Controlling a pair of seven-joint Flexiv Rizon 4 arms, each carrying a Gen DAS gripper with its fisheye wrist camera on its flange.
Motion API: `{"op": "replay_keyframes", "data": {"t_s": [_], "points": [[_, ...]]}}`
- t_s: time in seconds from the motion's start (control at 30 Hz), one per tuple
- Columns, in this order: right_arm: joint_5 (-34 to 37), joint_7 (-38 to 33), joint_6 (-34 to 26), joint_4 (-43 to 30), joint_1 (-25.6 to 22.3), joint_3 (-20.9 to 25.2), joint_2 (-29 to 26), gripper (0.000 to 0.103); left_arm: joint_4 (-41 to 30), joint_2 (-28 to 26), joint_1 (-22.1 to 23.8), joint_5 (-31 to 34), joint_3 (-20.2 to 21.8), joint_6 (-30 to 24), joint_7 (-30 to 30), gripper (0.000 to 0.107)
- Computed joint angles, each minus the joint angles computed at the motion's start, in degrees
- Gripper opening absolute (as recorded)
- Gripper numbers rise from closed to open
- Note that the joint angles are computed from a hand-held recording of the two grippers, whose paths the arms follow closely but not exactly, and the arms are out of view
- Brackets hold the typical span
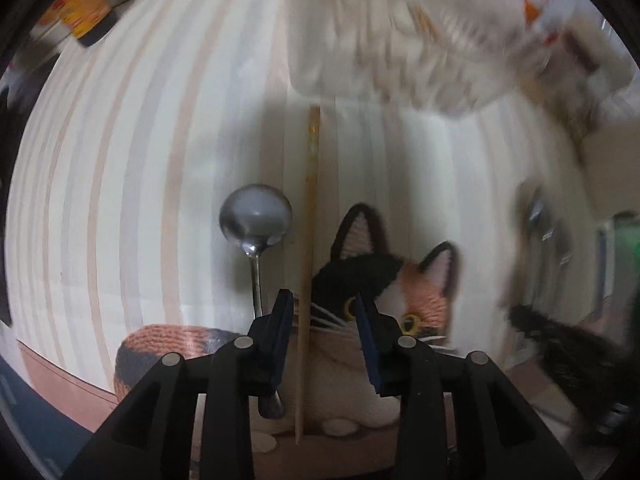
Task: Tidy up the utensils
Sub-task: 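Grasp a chopstick beside the spoons with the right tool while the left grasps another chopstick, then carry both chopsticks up into the clear basket and open both tools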
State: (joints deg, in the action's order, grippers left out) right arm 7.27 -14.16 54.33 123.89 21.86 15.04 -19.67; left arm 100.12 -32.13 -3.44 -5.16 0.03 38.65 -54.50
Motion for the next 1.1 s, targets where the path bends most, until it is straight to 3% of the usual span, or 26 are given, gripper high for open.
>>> {"op": "replay_keyframes", "data": {"t_s": [0.13, 0.23, 0.27, 0.53, 0.7, 1.1], "points": [[-0.3, 0.4, -0.8, -0.2, 0.2, -0.1, 0.2, 0.007, 2.2, 0.5, -2.3, 5.5, 1.5, 6.5, 0.0, 0.026], [-0.6, 1.0, -0.8, -0.1, 0.6, -0.1, 0.2, 0.007, 3.9, 1.3, -2.0, 4.7, 0.7, 7.8, 0.3, 0.007], [-0.7, 1.2, -0.9, -0.2, 0.8, -0.1, 0.2, 0.007, 4.1, 1.5, -2.1, 4.7, 0.7, 7.7, 0.2, 0.005], [0.6, 0.0, -0.6, -1.1, 1.5, 1.4, -0.6, 0.007, 9.4, 5.9, -0.9, 4.1, 1.3, 4.0, 0.0, 0.005], [-1.1, -0.3, -2.8, -2.6, 2.7, 1.1, -1.5, 0.007, 14.2, 8.8, -1.3, 4.8, 1.1, 6.5, 0.8, 0.005], [-1.2, -1.0, -5.6, -3.3, 4.0, 1.5, -1.2, 0.007, 14.3, 9.1, -1.0, 4.0, 0.7, 6.2, 1.7, 0.009]]}}
